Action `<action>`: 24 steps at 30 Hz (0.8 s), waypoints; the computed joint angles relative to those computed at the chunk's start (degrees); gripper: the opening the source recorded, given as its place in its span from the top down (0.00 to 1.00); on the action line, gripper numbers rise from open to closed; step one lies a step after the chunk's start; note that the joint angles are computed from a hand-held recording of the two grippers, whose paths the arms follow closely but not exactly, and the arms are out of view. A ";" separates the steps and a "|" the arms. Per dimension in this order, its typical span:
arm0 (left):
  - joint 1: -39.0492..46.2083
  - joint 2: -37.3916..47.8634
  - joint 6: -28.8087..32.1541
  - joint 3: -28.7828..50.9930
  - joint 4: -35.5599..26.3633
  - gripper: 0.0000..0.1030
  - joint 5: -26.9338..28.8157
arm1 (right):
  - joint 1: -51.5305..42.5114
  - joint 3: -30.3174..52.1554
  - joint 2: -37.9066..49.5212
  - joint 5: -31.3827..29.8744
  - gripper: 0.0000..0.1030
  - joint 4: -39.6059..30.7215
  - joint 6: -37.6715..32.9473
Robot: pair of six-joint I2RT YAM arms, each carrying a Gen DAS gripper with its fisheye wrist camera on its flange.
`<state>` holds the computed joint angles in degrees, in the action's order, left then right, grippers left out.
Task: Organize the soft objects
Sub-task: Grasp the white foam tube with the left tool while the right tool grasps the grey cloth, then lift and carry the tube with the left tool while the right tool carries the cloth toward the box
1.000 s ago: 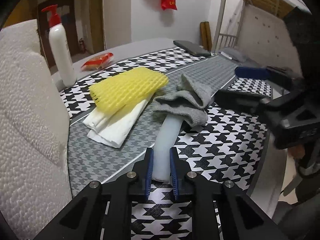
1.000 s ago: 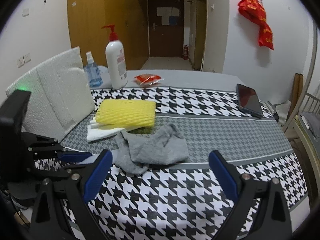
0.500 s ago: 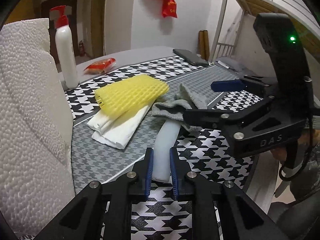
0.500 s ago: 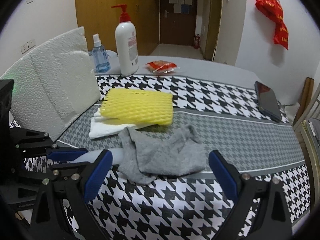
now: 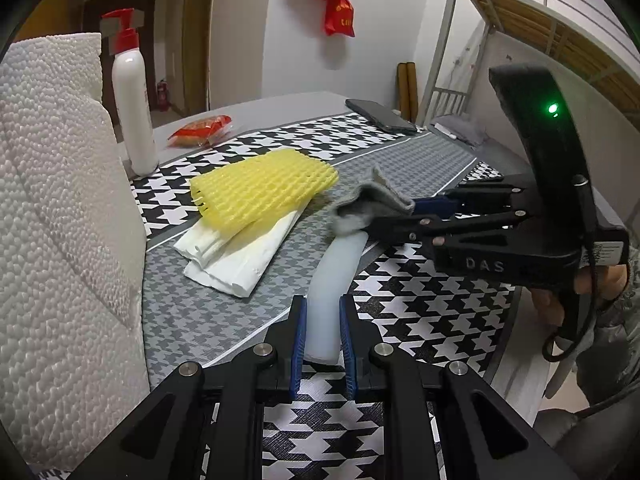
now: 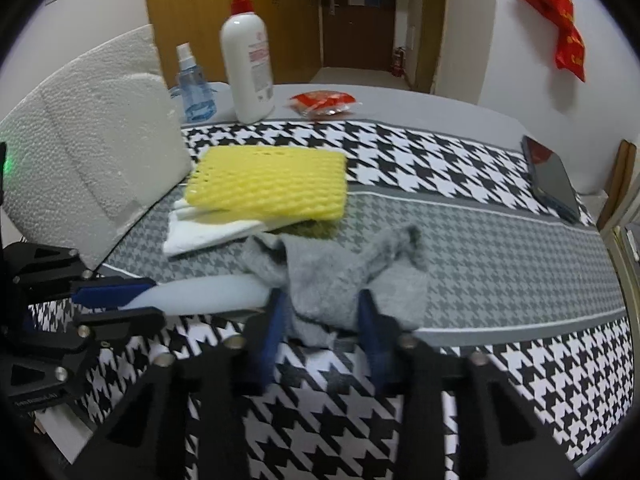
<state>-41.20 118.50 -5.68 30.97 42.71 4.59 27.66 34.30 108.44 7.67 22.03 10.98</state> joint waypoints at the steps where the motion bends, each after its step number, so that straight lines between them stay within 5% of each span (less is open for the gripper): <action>1: -0.18 -0.07 0.17 -0.20 0.37 0.83 -0.22 | -0.18 -0.14 0.21 0.29 0.79 0.41 -0.02; 14: -3.02 -4.01 -0.05 -4.22 4.96 0.83 -2.27 | 1.45 -13.60 -20.00 4.44 0.80 -0.02 5.16; 24: -10.04 -13.96 -4.48 -11.20 6.72 0.83 -10.76 | 7.48 -21.53 -35.99 9.85 0.80 -3.91 9.95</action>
<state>-51.24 104.55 -10.15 19.77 49.43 -6.17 35.14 12.77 72.45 17.52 18.12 20.93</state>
